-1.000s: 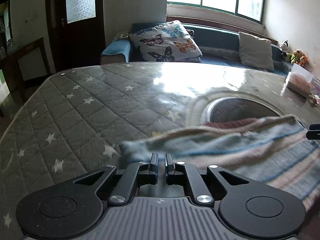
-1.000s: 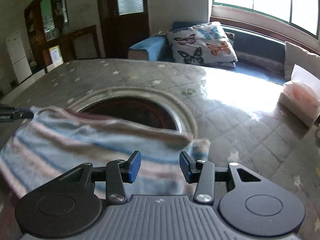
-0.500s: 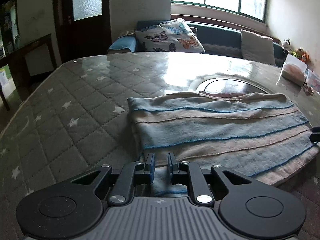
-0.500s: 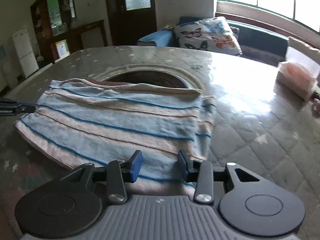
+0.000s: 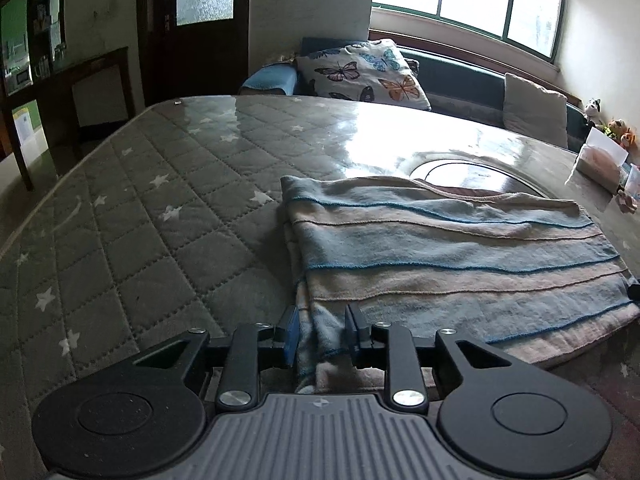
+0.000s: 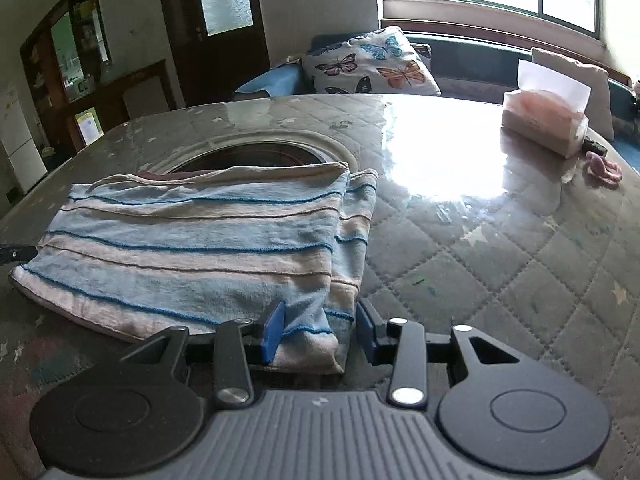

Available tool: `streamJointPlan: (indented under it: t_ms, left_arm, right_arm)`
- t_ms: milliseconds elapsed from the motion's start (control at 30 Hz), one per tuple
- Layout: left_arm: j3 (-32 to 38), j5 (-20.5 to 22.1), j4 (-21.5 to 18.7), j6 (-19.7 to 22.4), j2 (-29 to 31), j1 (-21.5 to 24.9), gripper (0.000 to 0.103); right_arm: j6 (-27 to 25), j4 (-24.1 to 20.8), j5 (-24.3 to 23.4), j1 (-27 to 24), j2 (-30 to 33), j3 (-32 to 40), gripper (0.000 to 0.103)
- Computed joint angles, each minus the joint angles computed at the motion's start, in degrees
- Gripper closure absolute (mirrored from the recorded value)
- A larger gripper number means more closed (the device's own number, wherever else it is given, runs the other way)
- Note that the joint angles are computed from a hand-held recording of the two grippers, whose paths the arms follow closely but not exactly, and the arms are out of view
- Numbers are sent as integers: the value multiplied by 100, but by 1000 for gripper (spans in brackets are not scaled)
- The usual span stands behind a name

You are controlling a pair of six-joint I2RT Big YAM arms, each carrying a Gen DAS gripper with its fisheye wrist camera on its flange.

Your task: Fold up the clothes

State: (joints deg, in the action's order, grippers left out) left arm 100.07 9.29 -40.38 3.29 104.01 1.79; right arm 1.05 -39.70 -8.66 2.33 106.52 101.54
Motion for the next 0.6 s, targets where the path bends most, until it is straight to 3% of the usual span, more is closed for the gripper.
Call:
streamJointPlan:
  t_ms: [133, 200, 600]
  left_arm:
    - [42, 191, -152, -50, -2, 28, 84]
    - [13, 278, -198, -21, -38, 22, 88]
    - [-868, 912, -319, 237, -749, -270, 87]
  right_arm:
    - [-33, -71, 9, 10, -55, -34, 90]
    - [-74, -83, 42, 1, -103, -80, 92]
    - [-269, -118, 508, -310, -875, -971, 93]
